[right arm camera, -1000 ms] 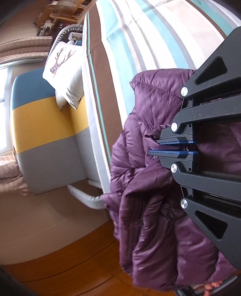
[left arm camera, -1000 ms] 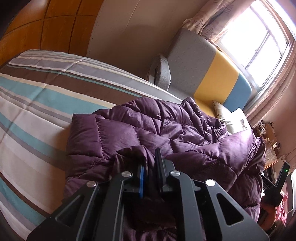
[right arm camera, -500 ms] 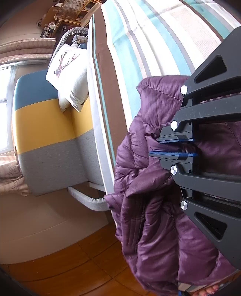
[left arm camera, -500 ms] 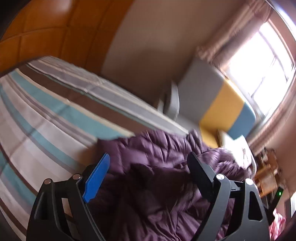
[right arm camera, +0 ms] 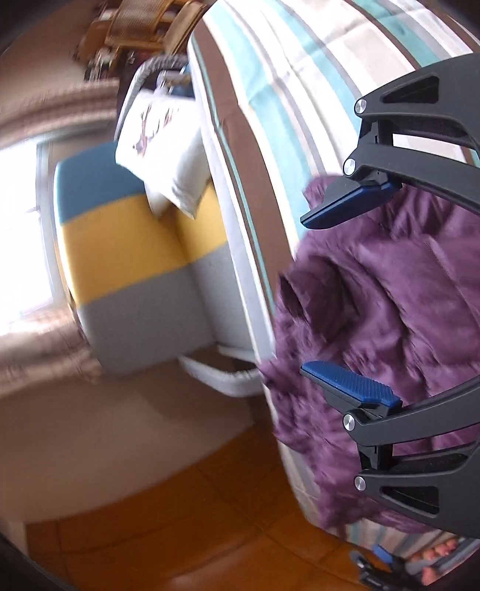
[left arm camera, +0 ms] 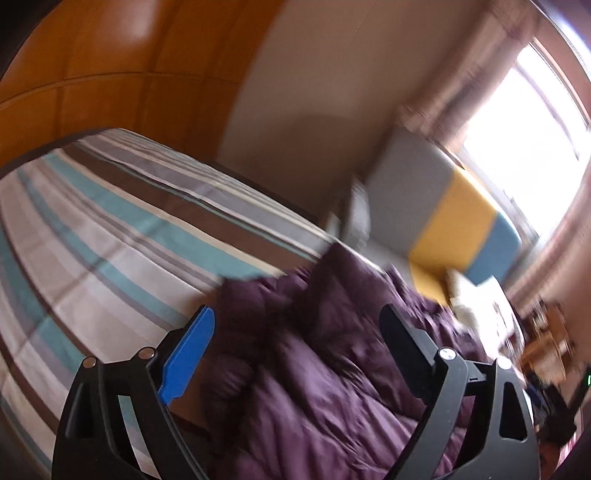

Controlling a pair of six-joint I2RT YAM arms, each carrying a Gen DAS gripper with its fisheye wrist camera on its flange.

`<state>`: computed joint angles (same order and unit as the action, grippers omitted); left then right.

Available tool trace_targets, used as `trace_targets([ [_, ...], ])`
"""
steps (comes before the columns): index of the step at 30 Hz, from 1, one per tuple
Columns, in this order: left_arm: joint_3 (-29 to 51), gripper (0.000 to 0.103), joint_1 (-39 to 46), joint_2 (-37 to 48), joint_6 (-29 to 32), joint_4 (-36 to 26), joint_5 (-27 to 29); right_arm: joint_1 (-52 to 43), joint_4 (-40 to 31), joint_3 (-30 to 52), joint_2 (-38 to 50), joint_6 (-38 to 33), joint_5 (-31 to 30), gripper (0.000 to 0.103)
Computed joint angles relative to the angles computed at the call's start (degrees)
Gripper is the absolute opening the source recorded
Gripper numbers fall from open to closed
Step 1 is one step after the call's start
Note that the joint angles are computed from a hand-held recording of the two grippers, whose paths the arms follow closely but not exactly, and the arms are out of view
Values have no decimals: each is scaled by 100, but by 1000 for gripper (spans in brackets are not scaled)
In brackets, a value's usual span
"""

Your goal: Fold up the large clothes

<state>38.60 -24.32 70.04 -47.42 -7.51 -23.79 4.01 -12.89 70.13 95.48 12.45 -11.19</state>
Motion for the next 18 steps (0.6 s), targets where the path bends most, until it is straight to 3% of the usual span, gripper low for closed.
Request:
trace_targets([
  [6,1232,82,-772,1371,711,-397,-28,610,-861,532,454,-285,6,66],
  [11,2111,77,-773,2304,921,-835,217,917,-1425,1146,1103,-353,164,66],
  [12,2266,72,-781,2487,949,-960,211,979,-1413,1158,1164,-372,271,66],
  [14,2416,66,-792,2727,972,-1067,252,1056,-1275,1032,1181,-398,425,54],
  [16,2387,45,-831,2807,1017,-996,291,1124,-1129,868,1143,-425,594,22],
  [18,2388,16,-938,2814,1118,-1057,239,1151,-1050,703,1018,-599,688,8],
])
